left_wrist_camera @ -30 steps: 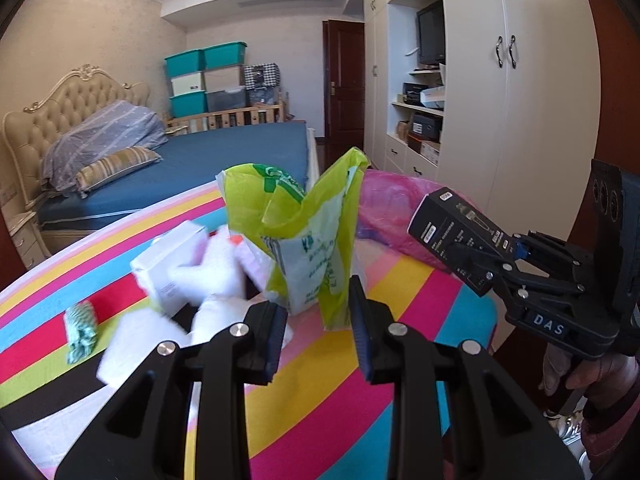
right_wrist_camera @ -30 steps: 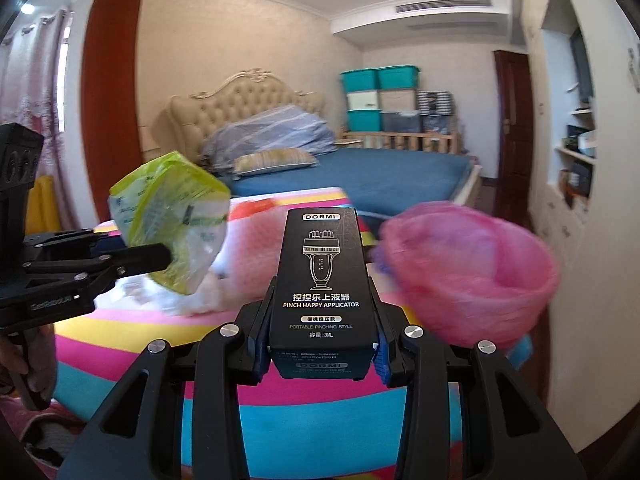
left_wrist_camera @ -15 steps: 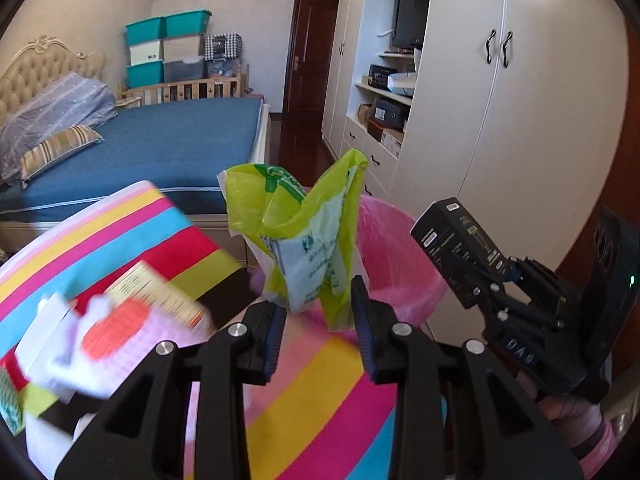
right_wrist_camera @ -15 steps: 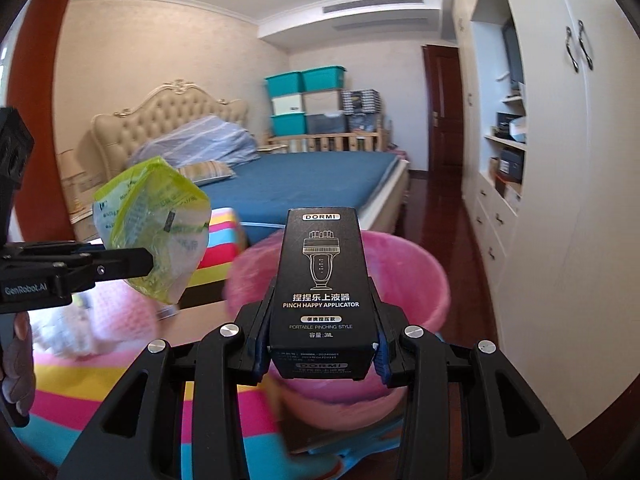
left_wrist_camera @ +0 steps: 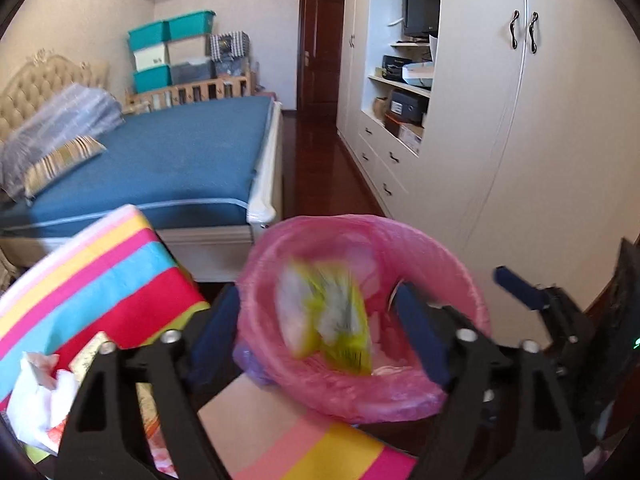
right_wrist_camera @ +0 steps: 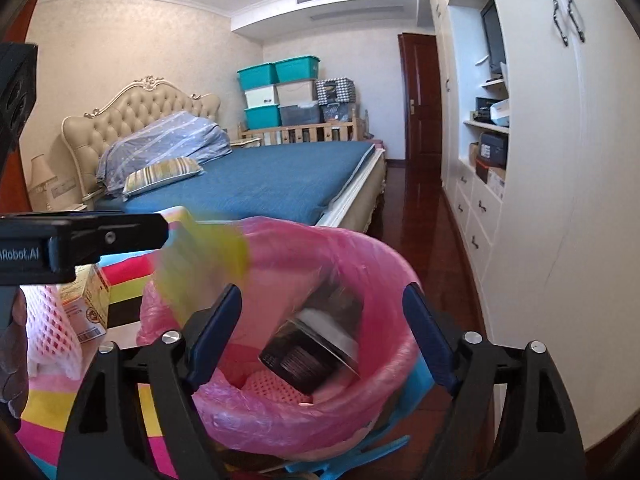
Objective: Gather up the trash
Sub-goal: 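Carry box and bag over the pink bin and open both tools to drop them, then move both tools back toward the remaining trash on the table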
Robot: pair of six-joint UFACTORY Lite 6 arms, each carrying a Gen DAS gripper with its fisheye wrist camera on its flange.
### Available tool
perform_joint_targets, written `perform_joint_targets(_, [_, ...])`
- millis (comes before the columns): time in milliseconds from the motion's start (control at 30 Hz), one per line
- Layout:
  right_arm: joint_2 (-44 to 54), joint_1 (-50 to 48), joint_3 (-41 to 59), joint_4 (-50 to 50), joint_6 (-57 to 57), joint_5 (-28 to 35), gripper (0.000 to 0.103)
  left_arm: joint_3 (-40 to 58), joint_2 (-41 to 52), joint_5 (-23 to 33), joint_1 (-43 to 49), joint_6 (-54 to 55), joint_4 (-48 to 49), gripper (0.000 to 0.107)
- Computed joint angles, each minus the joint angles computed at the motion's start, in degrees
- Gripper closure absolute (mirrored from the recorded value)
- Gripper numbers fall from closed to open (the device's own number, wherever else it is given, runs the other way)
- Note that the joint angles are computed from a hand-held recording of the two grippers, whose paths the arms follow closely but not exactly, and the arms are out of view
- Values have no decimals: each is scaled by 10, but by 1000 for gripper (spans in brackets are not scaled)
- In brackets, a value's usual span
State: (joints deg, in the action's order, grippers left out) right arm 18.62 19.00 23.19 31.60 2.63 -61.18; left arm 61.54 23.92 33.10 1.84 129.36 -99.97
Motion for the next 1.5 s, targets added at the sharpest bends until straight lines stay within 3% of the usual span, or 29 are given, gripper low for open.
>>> perform_joint_targets(67, [-19,14,-28,16,3,-15,25,-31,-22,-4,9,59,-45,10])
perform_joint_targets(233, [-92,110,-109,118,12,-44,19,-163,-112,67,83,261,-159,9])
perform_joint_targets(433, [-128,281,-129,275,-1,-56,18,-251,-196,185,236,241,-19,9])
perform_joint_targets(567, [-85,345,-88,303,12,-41,18,-264,-190,252,370,256,76,9])
perform_joint_targets(800, [10,408,28,301,-5,-2,18,-153,-76,335,571,260,179,9])
perform_joint_targets(967, [96,442,155,304,-62,47,19,-32,38,350,654,275,172,9])
perform_joint_targets(1200, [169,475,286,320,-144,100,19,129,181,308,687,260,144,9])
perform_joint_targets(1367, [217,485,385,359,-242,138,19,229,253,288,692,186,170,9])
perform_joint_targets(1500, [270,484,490,405,-338,177,19,215,243,284,691,197,164,9])
